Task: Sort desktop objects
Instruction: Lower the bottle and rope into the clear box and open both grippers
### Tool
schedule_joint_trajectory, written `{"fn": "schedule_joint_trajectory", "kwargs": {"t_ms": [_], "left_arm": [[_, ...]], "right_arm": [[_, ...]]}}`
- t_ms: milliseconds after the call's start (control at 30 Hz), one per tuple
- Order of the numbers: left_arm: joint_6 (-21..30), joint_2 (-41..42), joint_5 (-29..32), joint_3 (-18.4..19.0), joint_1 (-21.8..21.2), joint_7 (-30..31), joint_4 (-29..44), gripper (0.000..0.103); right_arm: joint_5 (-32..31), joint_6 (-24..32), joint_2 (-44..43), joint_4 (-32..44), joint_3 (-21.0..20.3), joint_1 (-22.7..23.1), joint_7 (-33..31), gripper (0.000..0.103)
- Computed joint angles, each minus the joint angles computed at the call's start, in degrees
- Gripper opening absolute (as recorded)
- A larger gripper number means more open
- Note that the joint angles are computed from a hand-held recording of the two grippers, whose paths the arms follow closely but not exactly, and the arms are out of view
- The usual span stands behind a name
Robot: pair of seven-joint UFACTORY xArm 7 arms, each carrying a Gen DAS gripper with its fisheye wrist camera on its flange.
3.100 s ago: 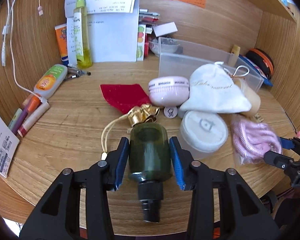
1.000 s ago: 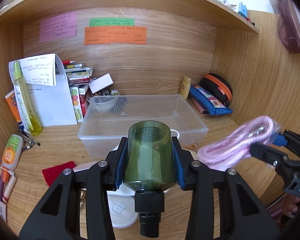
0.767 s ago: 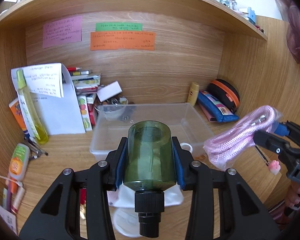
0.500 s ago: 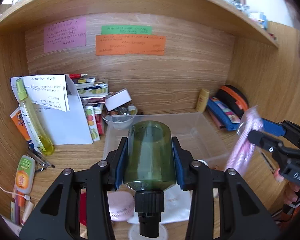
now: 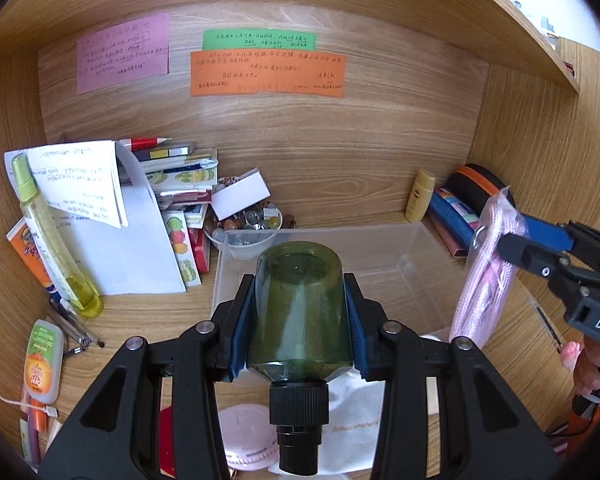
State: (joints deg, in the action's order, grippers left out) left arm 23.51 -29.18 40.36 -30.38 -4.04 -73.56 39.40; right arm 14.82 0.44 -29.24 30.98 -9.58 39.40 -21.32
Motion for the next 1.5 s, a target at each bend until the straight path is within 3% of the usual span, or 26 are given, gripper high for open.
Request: {"fn": "schedule_joint_trajectory", "kwargs": {"t_ms": [500, 700, 867, 1300, 1400, 1500], "left_arm": [[-0.98, 7.04, -0.65, 6.07, -1.37, 7.51, 4.91, 0.041], [-0.44, 11.92, -0.69, 8.68, -2.75, 9.91, 7.34, 0.041], [0.34, 16.89, -0.50, 11.52, -4.85, 11.39, 9.36, 0.041], [2.86, 24.68, 0.28, 17.62, -10.93, 14.08, 12.99, 0.041], [2.67, 24.72, 0.84, 18.25, -11.55, 13.62, 12.88, 0.041], [2.69, 24.43, 1.24, 18.45, -11.87, 13.35, 12.66, 0.041]], "right_arm": [[-1.39, -0.08, 9.34, 9.24, 4.98, -4.67, 1.53, 0.037], [1.05, 0.25, 14.13, 12.72, 4.32, -3.80, -1.34, 0.037], [7.95, 2.44, 18.18, 15.59, 2.17, -1.47, -7.71, 0.037], [11.95, 4.97, 25.75, 18.63, 11.51, -10.32, -11.55, 0.037], [10.25, 4.40, 25.88, 18.41, 14.04, -12.70, -10.74, 0.040], [3.81, 3.81, 26.77, 18.23, 16.74, -15.78, -5.73, 0.040]]}}
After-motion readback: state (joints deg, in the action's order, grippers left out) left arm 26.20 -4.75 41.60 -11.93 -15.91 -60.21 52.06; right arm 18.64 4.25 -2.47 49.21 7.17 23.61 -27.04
